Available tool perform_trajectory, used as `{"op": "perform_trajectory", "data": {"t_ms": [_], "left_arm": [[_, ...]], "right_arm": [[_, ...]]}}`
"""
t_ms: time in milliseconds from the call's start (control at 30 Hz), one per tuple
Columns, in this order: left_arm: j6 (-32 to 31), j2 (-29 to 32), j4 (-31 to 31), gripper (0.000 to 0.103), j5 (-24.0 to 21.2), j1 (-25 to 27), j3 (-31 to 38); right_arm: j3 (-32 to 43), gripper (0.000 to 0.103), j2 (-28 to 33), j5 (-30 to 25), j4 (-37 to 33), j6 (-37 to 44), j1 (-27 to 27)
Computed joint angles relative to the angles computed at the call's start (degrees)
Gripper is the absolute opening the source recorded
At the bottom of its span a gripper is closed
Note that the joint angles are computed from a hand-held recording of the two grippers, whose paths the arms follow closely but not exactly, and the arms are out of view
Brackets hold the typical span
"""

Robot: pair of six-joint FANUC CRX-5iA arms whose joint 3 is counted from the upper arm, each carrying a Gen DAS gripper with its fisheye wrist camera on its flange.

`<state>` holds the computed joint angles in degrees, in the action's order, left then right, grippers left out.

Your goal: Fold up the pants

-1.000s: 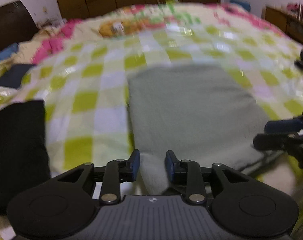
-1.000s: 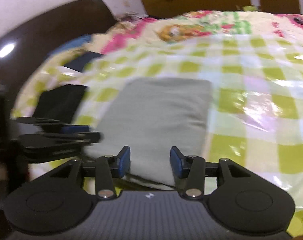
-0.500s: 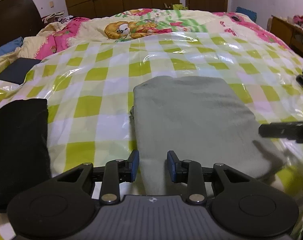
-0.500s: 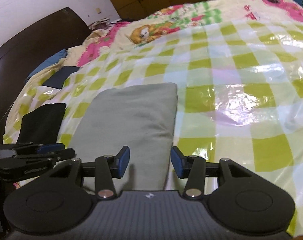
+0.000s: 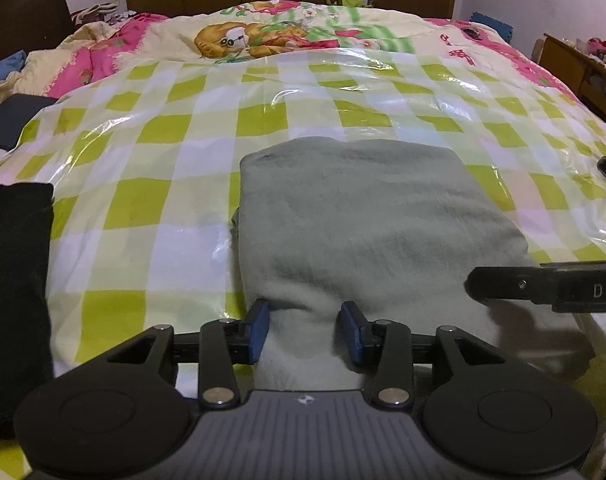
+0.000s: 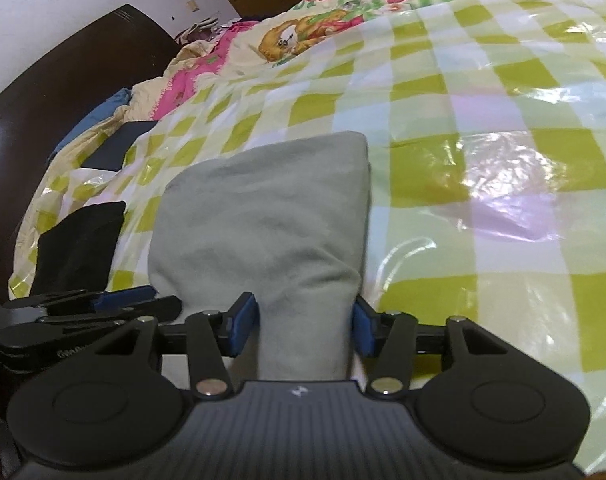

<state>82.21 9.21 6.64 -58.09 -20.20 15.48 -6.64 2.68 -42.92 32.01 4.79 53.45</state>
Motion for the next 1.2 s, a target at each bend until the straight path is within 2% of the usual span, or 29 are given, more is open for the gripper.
{"op": "perform_trajectory", "data": {"t_ms": [333, 500, 700, 767, 833, 900, 1033, 1200], "left_arm": [[-1.6, -0.1, 1.9, 0.059, 1.6, 0.7, -1.3], [-1.1, 0.2, 2.3, 0.07, 1.8, 1.1, -1.7], [-1.0, 1.0, 4.5, 0.071, 2.1, 1.7, -2.1], [-0.7, 1.2, 3.8, 0.071, 2.3, 1.3, -1.8], [-0.7, 1.2, 3.1, 0.071, 3.1, 0.7, -1.9], [-0.3, 1.2, 2.9, 0.069, 3.6, 0.4, -1.9], [-0.3, 3.1, 4.8, 0.068, 3.8, -0.2, -0.3], [-1.1, 9.0, 6.3, 0.068, 3.5, -3.2, 6.4]], "right_arm": [[1.8, 0.057, 1.6, 0.6, -1.9, 1.9, -0.6], [2.6, 0.058, 2.1, 0.7, -3.2, 3.4, -1.0], [2.8, 0.058, 2.4, 2.1, -4.7, 5.0, -1.7], [3.1, 0.052, 2.5, 1.7, -5.0, 5.8, -1.8], [3.0, 0.034, 2.1, 1.6, -5.3, 5.2, -2.1], [1.8, 0.024, 1.1, 3.3, -5.6, 4.7, -2.6], [1.9, 0.021, 0.2, 2.5, -6.4, 6.6, -3.6], [1.2, 0.021, -1.2, -1.4, -4.4, 5.6, -5.6]]}}
